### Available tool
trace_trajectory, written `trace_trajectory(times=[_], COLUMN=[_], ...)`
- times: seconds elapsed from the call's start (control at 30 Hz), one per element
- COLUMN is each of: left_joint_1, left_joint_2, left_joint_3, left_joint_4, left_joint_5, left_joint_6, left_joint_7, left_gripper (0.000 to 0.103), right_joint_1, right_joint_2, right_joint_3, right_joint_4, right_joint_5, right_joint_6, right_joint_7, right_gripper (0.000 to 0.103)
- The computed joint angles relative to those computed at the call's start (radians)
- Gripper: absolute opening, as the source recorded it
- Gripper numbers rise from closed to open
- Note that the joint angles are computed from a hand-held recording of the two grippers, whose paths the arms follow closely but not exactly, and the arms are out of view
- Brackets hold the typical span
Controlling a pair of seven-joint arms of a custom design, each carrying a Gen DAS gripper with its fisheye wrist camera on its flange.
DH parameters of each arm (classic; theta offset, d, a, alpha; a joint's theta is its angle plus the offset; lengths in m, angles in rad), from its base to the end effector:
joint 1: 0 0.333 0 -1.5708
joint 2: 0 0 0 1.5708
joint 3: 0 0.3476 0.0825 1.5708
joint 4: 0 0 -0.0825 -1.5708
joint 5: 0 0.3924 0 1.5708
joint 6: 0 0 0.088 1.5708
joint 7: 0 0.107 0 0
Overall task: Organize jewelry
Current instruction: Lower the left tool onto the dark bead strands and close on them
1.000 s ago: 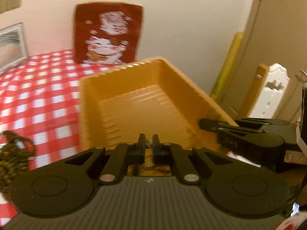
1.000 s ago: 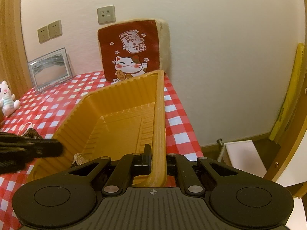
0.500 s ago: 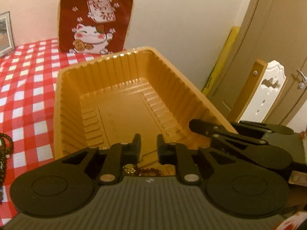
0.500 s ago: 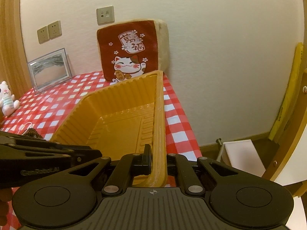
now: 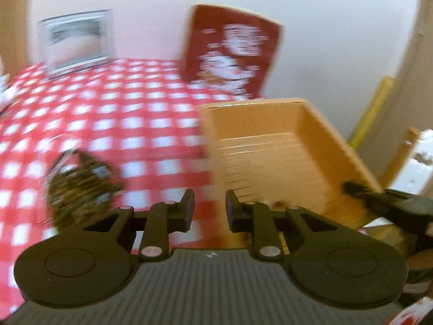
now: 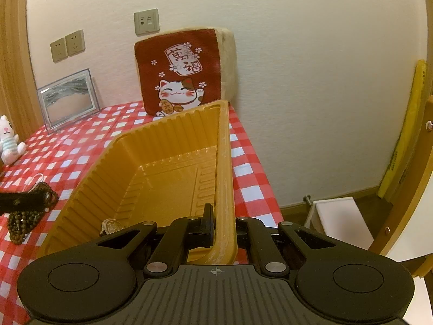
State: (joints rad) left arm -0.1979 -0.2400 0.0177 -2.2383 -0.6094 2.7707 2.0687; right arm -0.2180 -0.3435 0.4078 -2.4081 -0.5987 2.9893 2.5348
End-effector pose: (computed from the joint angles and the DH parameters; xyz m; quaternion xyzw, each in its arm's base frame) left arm 0.5194 -0.0687 0.5802 -0.5785 0.7024 -0.3789 0.1687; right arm 0.4654 0.1495 0.5498 -0.5707 0.6826 -0.3053 0.3395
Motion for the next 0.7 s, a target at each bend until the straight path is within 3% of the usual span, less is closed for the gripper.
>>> trace_trajectory(times=[0.17,0.37,0.7], left_joint_1=[0.099,0.145,0.169], left_joint_2=[-0.022,-0.010,0.086], left_joint_3=[-0.013,-0.004,0.010], left_joint_4=[-0.047,-0.060,0.013], left_joint_5=[0.169,0.302,0.347], left_joint_6=[0.020,0.061,0.092], left_joint_7=[-0.171,-0.298,-0.354], left_gripper=[0.021,0.021,0.021], right_joint_1=[-0.003,-0.001,0.028], right_joint_2=[-0.001,0.001,-0.003], right_joint_3=[0.004,0.006,-0.014], right_joint_4=[0.001,0.007,0.012], right_joint_5=[-0.008,-0.028,-0.052], right_joint_6=[-0.006,-0.019,-0.045], right_joint_7=[0.010,0.026,0.052], right_gripper=[0.005,0.005,0.005])
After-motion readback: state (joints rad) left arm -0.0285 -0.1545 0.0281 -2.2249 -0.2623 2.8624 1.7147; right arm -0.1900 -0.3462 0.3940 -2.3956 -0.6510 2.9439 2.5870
